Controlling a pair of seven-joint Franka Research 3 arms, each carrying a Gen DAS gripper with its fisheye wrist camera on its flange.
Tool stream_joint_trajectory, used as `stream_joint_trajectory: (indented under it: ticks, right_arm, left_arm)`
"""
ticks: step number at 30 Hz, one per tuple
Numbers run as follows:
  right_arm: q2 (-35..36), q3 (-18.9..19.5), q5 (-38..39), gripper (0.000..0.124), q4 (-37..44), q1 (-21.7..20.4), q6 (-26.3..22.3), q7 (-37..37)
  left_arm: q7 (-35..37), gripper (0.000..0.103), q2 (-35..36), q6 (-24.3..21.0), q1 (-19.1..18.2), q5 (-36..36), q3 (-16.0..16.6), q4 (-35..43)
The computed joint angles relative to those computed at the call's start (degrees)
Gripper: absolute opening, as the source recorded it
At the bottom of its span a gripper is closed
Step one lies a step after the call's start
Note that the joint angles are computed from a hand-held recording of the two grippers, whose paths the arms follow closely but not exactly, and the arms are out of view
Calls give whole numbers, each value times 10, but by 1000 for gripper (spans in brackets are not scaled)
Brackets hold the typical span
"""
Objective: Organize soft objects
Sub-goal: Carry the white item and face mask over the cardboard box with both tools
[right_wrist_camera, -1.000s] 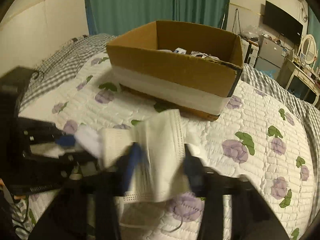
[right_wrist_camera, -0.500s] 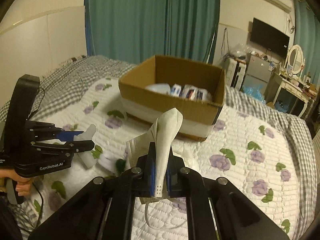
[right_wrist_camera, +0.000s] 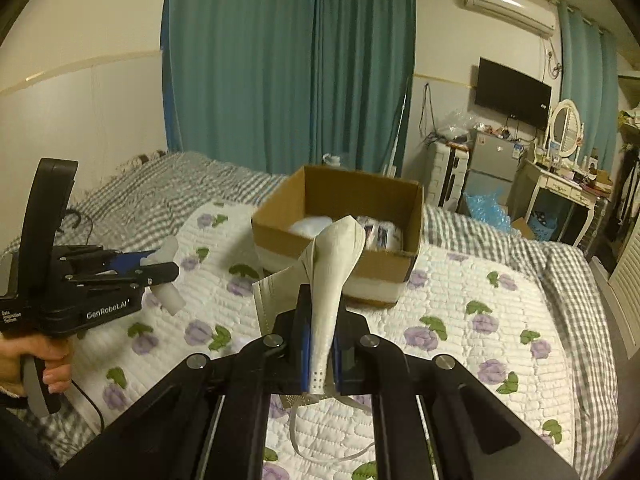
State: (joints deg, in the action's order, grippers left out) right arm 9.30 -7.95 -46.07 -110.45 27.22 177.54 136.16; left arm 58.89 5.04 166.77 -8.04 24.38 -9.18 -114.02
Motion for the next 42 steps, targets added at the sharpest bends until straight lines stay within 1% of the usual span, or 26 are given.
stream_joint_trajectory:
  ticks: [2,5,7,12,17,20,24,26,27,30,31,33,37,38,39,40,42]
  right_arm:
    - [-9,-15,-45,8,7,14,-5,41]
    - [-20,-14,-100,8,18,8,-8,95]
    - [-25,-7,-124,8,26,-1,-10,119]
    - [-29,11,-184,7,59,-28,-14,172]
    - [-19,28,-231,8,95,-53,-9,207]
    - [-9,32,-227,8,113,-62,-5,201]
    - [12,18,-229,8,143,-60,4,199]
    - [30,12,-211,7,165,-60,7,180]
    - [41,8,-197,7,177,-59,10,165]
    - [69,7,-145,8,204,-64,17,103]
    - [79,0,-140,8,215,-60,17,95]
    - [101,-1,-110,7,235,-62,19,63]
    - [152,43,-8,8,279,-99,8,-38]
    - [170,65,22,8,298,-115,0,-71]
    - [185,77,42,8,314,-122,-9,-95]
    - [198,81,57,8,329,-124,-16,-111]
    - [228,104,93,8,365,-136,-36,-156]
  left_arm:
    - [-17,26,-7,6,0,13,5,2]
    - [-30,26,-10,15,1,30,7,8]
    - [-34,26,-14,20,2,47,8,12]
    - [-29,26,-12,34,5,47,6,35]
    - [-6,26,5,40,7,24,4,81]
    - [0,26,16,39,4,22,6,108]
    - [6,27,43,39,-7,35,10,155]
    - [-7,27,61,42,-19,58,21,178]
    - [-4,27,73,38,-20,58,21,193]
    - [33,27,111,21,-16,27,8,238]
    - [41,27,125,13,-19,23,8,256]
    - [51,27,144,4,-24,16,10,278]
    - [71,27,196,-21,-35,4,16,342]
    - [75,27,208,-28,-38,1,17,358]
    - [83,27,227,-38,-40,-3,16,383]
    - [89,27,238,-44,-41,-7,17,399]
    - [102,27,266,-58,-45,-17,16,437]
